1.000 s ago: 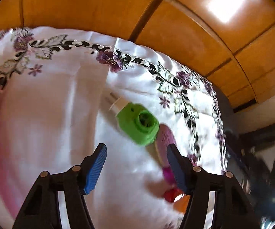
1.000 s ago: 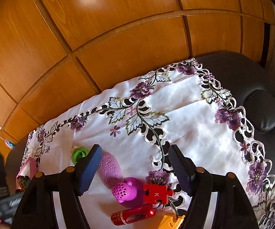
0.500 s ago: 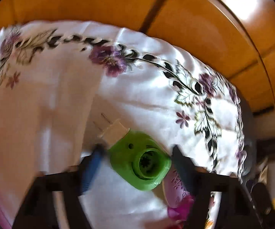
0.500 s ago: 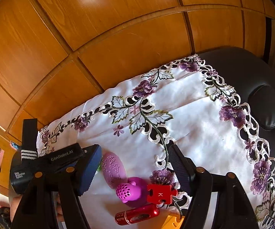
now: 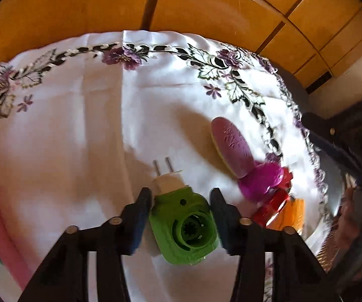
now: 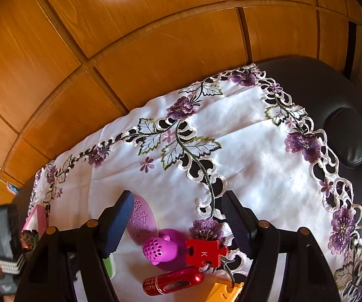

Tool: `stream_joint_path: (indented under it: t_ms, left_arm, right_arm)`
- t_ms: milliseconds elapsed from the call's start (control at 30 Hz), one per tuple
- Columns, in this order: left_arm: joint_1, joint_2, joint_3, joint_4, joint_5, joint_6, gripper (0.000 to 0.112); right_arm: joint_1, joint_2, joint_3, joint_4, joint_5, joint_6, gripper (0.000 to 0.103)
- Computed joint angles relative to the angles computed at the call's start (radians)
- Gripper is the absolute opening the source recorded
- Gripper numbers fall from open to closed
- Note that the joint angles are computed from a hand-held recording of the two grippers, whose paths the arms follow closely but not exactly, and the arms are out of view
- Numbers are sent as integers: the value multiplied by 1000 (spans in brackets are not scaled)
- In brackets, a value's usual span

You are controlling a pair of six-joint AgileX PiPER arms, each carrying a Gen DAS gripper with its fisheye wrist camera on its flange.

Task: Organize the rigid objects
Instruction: 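Grasp the lavender oval sponge with the right gripper while the left lifts the green device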

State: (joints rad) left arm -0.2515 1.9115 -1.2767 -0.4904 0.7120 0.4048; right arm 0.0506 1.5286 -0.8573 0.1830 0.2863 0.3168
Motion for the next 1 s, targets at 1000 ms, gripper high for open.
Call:
stream_joint_path:
  t_ms: [1000]
  left_arm:
    - [-67,-187,424,-164,-394,194,53]
  right_arm:
    - [164,130,-100,-154,87,-7,68]
